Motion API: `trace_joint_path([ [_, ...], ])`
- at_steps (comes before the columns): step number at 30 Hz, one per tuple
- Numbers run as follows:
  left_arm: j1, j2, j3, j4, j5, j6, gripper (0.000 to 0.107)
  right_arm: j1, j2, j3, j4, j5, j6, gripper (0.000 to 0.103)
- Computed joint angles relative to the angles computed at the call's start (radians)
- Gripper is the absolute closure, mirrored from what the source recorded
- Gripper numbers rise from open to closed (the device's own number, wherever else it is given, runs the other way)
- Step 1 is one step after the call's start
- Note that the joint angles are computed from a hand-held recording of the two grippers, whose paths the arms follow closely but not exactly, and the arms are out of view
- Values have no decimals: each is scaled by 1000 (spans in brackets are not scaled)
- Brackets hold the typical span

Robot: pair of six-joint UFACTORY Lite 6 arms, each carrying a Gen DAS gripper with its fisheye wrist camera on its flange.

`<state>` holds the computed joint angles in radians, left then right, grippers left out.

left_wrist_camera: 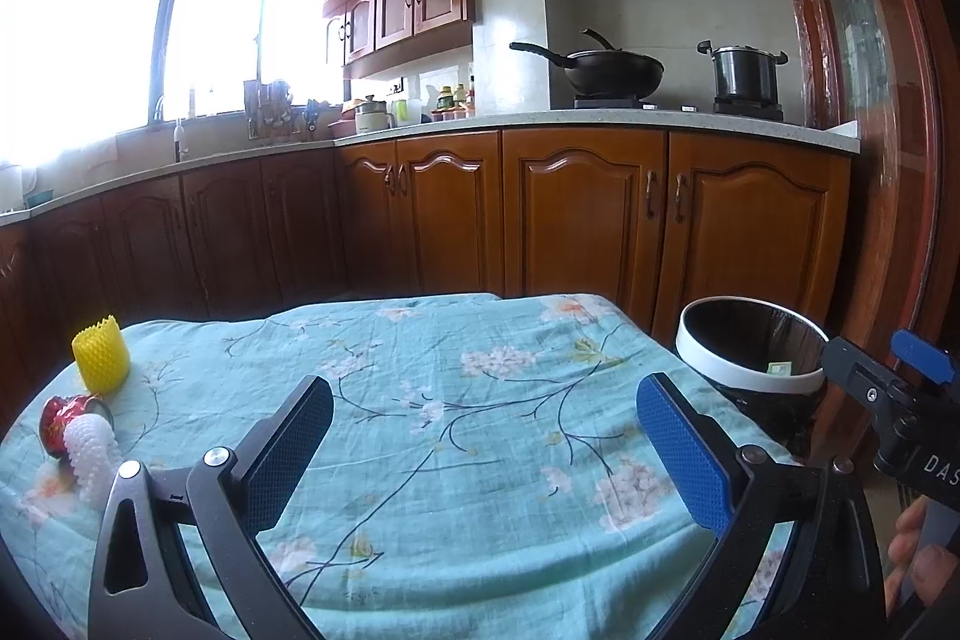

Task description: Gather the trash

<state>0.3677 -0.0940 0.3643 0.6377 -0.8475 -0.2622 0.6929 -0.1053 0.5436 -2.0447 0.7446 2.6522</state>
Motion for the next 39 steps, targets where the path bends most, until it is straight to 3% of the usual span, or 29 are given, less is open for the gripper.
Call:
trace_joint_path([
  [39, 19, 17, 25, 47, 11, -34, 5, 12, -13, 7, 20, -4, -25, 0],
])
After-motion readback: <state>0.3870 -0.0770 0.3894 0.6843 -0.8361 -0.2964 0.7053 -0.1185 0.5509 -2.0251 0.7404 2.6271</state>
